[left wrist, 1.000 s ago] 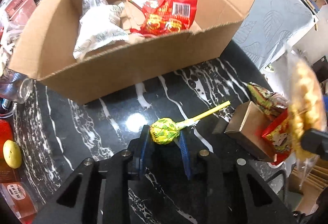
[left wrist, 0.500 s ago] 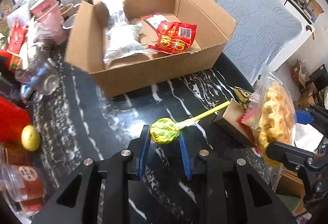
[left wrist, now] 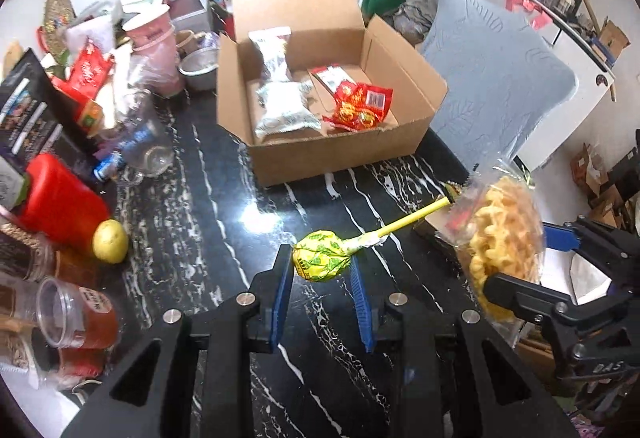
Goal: Organize snacks
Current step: 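Grasp the yellow-green lollipop with the left gripper while the right holds the waffle, then carry the lollipop in the left gripper while the right carries the waffle over the box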
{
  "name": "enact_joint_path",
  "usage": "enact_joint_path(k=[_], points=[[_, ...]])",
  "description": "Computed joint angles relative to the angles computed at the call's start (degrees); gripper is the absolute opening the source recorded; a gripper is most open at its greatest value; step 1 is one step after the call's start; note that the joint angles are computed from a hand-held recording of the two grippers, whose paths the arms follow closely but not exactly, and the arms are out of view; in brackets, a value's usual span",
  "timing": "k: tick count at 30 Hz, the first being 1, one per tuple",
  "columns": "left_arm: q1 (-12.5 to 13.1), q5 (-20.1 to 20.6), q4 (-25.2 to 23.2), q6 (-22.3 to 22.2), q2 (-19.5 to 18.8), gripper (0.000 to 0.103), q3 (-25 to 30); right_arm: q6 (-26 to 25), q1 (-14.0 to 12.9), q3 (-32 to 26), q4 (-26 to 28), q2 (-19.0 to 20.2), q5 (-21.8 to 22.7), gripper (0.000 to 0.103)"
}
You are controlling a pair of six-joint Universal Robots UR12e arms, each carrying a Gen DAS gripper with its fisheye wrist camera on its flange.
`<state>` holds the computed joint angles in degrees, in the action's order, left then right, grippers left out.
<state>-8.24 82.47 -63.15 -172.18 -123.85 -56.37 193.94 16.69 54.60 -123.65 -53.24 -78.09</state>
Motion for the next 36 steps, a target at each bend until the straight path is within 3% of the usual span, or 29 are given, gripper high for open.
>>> enact_joint_path(k=[11, 19, 28, 36], points=[[0.47, 1.51, 5.78, -2.22, 0.84, 0.028, 0.0, -2.85, 0.21, -4.91, -1.31, 2.3, 0.47, 0.077], [0.34, 0.91, 8.1, -3.32, -1.26, 0.028, 3.66, -4.92, -0.11, -11.45, 0.37, 5.5, 0.94, 0.077], [0.36, -0.24, 7.24, -4.59, -5.62, 0.028, 10.97, -7.08, -0.81, -20.92, 3.53, 10.52, 1.13, 0.077], [0.22, -0.51, 2.68, -4.51, -12.52, 0.028, 22.59, -7.41, -1.54, -32.44, 8.25, 16.98, 1.47, 0.077]])
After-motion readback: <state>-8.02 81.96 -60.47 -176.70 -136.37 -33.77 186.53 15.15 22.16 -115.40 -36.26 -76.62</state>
